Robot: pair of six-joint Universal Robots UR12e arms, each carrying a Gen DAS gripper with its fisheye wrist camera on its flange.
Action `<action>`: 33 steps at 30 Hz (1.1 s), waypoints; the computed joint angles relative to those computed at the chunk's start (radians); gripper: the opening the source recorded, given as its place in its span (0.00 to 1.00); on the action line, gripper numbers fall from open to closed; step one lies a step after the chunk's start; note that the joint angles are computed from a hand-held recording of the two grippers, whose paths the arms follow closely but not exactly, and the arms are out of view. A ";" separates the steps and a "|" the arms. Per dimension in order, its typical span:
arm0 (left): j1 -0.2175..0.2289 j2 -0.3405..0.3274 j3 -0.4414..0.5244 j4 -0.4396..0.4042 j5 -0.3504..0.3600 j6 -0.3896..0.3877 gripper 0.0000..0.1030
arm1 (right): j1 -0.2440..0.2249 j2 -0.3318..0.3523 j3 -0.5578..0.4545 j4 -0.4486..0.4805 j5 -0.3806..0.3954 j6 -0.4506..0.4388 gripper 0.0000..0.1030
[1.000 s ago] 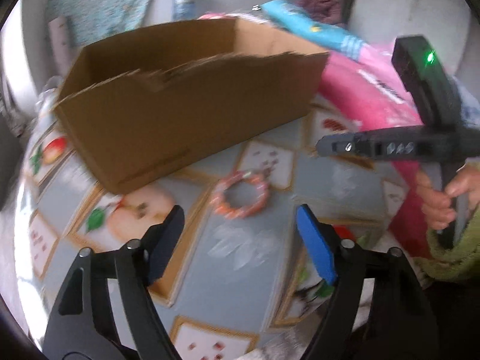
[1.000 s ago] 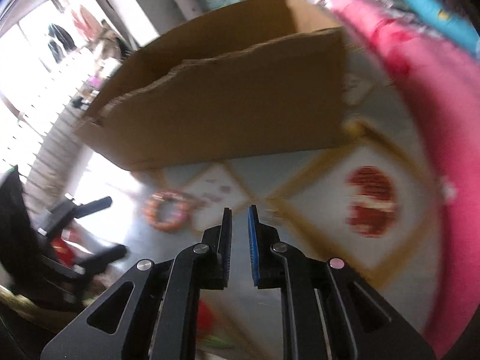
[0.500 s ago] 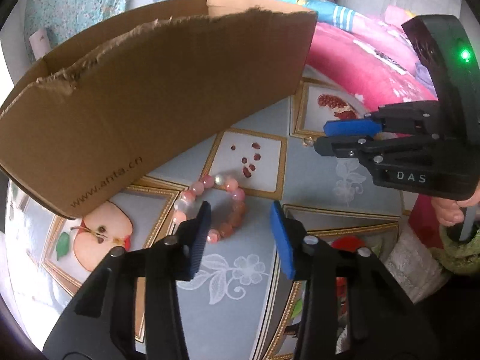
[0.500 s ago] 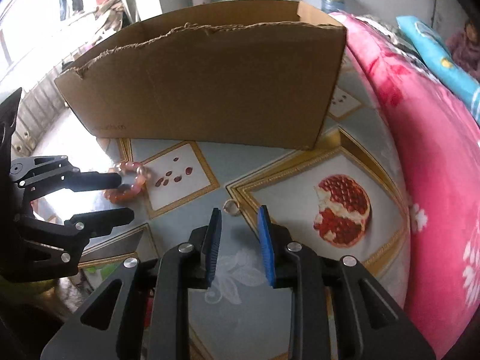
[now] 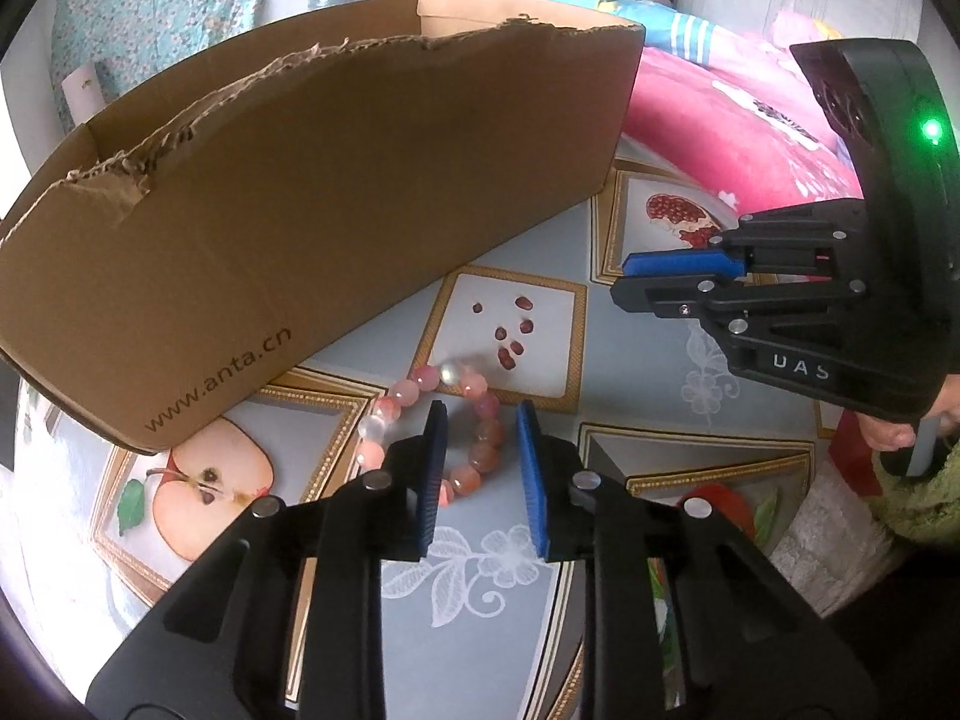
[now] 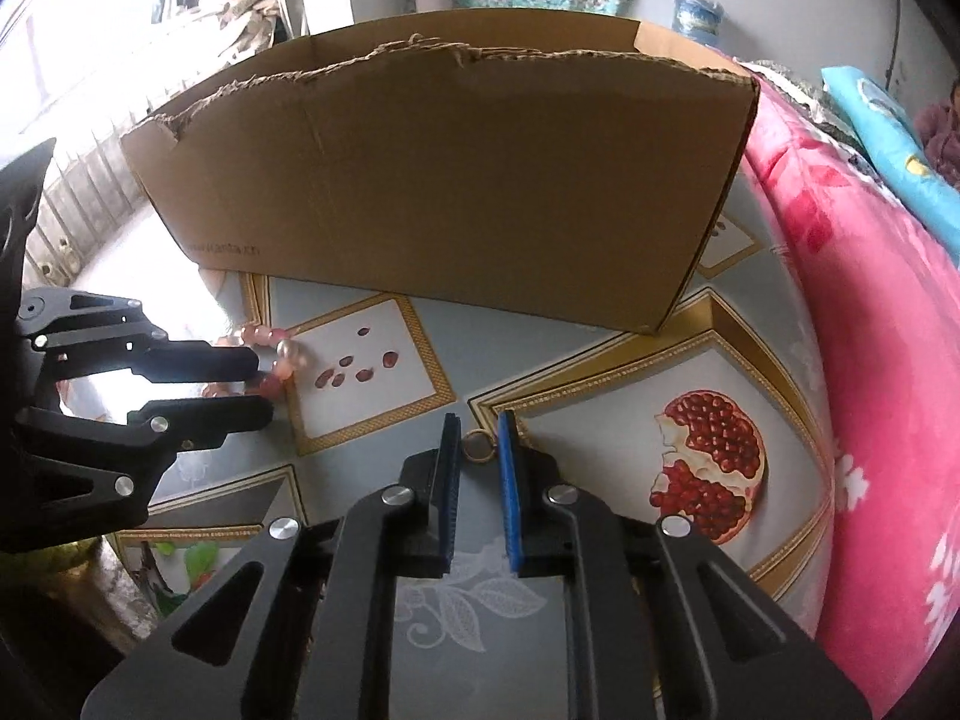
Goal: Organize jewelry
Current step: 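Lower the open left tool over the pink bead bracelet and close on it, then lift the pink bead bracelet with the left tool while the right tool holds the small ring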
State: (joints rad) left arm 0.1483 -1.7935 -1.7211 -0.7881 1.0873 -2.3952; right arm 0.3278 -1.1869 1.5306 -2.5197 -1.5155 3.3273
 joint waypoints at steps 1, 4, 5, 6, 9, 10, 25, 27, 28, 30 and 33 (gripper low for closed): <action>-0.001 -0.001 0.000 0.002 0.000 -0.001 0.20 | -0.001 0.000 0.000 0.000 0.004 0.002 0.12; -0.002 -0.001 -0.001 0.009 0.001 0.003 0.20 | -0.008 0.000 0.001 -0.001 0.026 0.023 0.12; -0.003 -0.001 -0.002 0.013 0.004 0.002 0.20 | -0.013 0.001 0.001 -0.002 0.039 0.033 0.12; -0.004 -0.001 -0.005 0.021 0.008 -0.002 0.20 | -0.020 0.000 0.004 -0.003 0.062 0.051 0.12; -0.008 -0.003 -0.006 0.036 0.015 -0.008 0.20 | -0.040 -0.002 0.014 -0.018 0.130 0.110 0.12; -0.008 -0.003 -0.006 0.039 0.016 -0.011 0.20 | -0.053 -0.003 0.022 -0.032 0.175 0.152 0.12; 0.023 -0.009 0.011 0.000 -0.042 -0.077 0.08 | -0.111 -0.012 0.082 -0.160 0.378 0.389 0.12; 0.037 -0.008 0.015 -0.014 -0.074 -0.099 0.08 | -0.113 -0.018 0.086 -0.171 0.380 0.395 0.12; 0.046 -0.008 0.018 -0.026 -0.097 -0.112 0.08 | -0.114 -0.021 0.089 -0.186 0.380 0.404 0.12; 0.057 -0.007 0.020 -0.033 -0.118 -0.124 0.08 | -0.116 -0.026 0.091 -0.211 0.377 0.419 0.12; 0.071 -0.007 0.024 -0.038 -0.142 -0.143 0.08 | -0.118 -0.038 0.102 -0.240 0.374 0.436 0.12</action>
State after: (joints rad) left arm 0.2188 -1.8004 -1.6967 -0.8261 0.9454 -2.5379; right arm 0.2098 -1.2252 1.6330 -2.7600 -1.1411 3.7632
